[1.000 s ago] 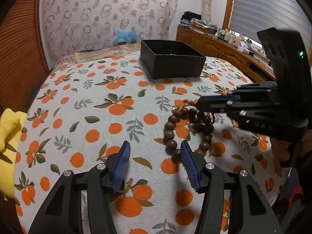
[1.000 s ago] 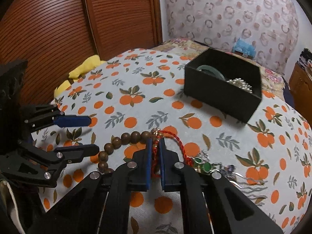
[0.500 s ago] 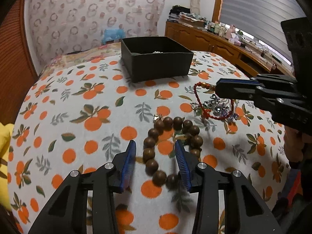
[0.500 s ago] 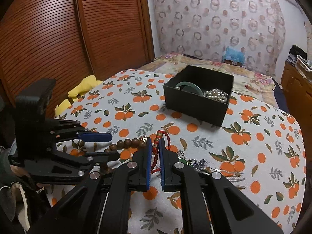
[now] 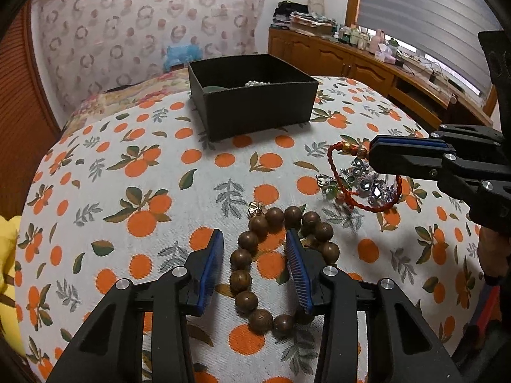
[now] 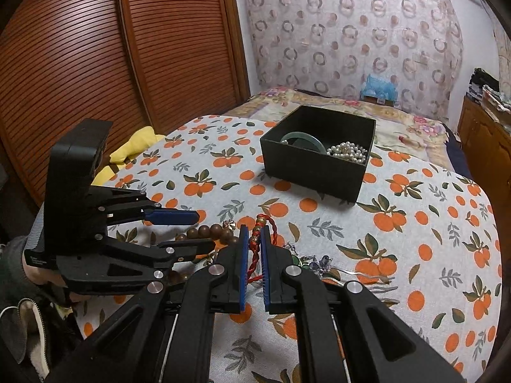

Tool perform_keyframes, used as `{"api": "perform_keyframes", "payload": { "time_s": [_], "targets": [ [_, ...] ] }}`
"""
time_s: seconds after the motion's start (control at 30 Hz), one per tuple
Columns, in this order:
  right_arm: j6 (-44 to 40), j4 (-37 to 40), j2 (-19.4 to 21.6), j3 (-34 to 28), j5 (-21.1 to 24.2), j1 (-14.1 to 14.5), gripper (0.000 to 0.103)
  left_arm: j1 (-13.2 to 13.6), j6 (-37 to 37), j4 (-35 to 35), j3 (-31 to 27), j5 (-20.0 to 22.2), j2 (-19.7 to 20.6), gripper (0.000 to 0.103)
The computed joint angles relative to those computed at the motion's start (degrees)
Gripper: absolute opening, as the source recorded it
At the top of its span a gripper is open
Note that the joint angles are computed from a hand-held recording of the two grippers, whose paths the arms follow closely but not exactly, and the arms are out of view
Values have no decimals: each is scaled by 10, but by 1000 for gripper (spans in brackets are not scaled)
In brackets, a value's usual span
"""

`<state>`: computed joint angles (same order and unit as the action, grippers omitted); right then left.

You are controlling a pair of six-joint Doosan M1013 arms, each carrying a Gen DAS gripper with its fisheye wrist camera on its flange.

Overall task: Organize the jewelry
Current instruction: 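Reach the left gripper to the wooden bead bracelet while the right reaches the red cord bracelet, then grasp the wooden bead bracelet with the left gripper while the right grasps the red cord bracelet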

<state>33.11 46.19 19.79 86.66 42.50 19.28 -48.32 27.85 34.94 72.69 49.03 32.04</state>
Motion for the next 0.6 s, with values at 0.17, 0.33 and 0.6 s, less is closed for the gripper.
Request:
{"api": "perform_keyframes", "payload": {
  "time_s": [0.17, 0.33, 0.6],
  "targets": [
    [3, -2, 1, 2, -1, 0, 8, 0, 2, -3, 1, -2, 1, 31],
    [4, -4, 1, 2, -2, 1, 8, 0, 2, -1, 2, -2, 1, 12],
    [6, -9, 0, 2, -4, 2, 8, -7, -24, 29, 15, -24, -8, 12]
  ]
}}
